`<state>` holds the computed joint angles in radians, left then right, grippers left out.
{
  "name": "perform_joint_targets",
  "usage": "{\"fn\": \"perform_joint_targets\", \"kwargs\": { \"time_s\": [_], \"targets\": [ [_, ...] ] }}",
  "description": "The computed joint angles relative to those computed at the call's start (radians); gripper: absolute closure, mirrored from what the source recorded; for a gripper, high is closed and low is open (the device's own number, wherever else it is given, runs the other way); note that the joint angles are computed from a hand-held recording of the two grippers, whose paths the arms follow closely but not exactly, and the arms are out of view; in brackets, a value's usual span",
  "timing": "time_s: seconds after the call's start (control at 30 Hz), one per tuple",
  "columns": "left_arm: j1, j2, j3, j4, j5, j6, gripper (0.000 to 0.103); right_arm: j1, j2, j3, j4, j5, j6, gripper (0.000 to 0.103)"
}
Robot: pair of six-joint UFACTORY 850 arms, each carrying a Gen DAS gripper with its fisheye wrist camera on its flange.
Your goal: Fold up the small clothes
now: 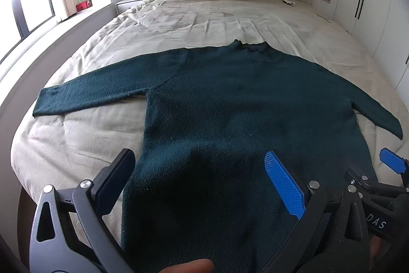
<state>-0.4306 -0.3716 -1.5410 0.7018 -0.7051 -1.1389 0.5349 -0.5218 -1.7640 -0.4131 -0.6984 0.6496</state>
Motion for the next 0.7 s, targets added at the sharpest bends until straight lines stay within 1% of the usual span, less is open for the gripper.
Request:
{"fn": "perform_joint_targets", "kwargs": {
  "time_s": [0.03,0.7],
  "targets": [
    [0.000,0.000,0.000,0.001,-0.001,-0.001,0.000,0.004,-0.002,0.000,-0.026,-0.006,0.011,0.000],
    [0.004,0.001,0.009,-0.006,0.008,0.005,0.000,0.006,-0.003,0.002,-0.029,-0.007,0.017,0.000]
  ]
}}
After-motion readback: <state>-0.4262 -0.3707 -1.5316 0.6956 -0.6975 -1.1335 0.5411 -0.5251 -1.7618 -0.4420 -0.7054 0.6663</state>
